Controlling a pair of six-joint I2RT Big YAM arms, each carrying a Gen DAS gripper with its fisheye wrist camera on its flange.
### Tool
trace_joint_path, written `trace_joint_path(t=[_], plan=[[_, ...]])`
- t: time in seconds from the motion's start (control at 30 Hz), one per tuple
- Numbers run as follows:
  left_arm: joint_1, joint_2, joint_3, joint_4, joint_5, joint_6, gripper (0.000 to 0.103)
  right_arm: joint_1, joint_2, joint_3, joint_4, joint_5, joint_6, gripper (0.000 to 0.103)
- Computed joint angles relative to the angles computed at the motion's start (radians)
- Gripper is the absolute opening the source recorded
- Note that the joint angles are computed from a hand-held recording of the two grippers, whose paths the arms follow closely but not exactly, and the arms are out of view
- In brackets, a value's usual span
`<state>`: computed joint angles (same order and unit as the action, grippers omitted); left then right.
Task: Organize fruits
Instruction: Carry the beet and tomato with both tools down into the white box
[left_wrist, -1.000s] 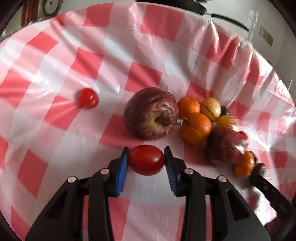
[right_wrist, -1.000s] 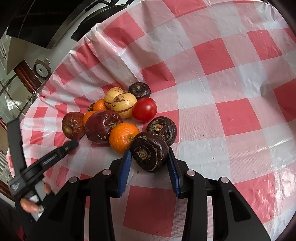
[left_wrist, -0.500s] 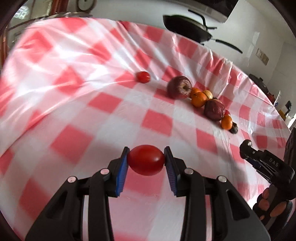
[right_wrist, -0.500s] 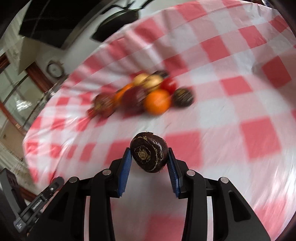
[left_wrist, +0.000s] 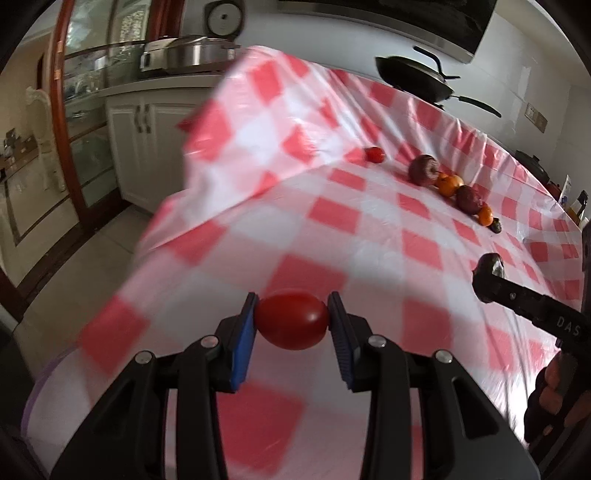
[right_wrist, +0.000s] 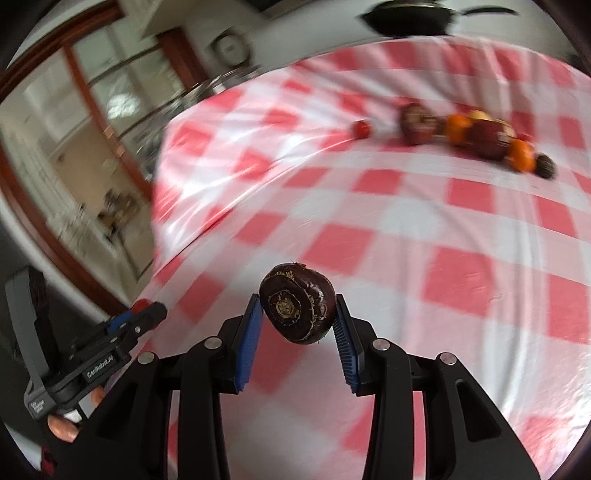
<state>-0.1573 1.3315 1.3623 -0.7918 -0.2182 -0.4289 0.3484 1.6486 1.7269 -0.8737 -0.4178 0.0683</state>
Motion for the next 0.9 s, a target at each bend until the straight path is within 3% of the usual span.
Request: trace_joint_path(t=[0.27,0.5,0.63,0.73,0.9], plan=[[0.103,-0.260,-0.240,-0.023,0.014,0.023,0.038,0.158,-0.047,-0.045,-0.027,-0.008,-0.142,0.039],[0.268,-0.423,-0.404,-0.114,0.050,0.008,0.039,0.337,-0.071,-0.085,-0.075,-0.020,-0.329,0.039],[0.356,-0.405,-0.467,-0.165,0.062,-0.004,0.039,0.444,-0.044,-0.105,-0.158,0.019,-0.495,0.039],[0.404,-0.350,-0.496,-0.201,0.068,-0.016,0.039,0.519,0.024,-0.099,-0.237,0.137,-0.603,0.039],[0.479,-0.215,-0.505,-0.256,0.111,-0.037,0.039,0.608,0.184,-0.025,-0.359,0.323,-0.665,0.039]])
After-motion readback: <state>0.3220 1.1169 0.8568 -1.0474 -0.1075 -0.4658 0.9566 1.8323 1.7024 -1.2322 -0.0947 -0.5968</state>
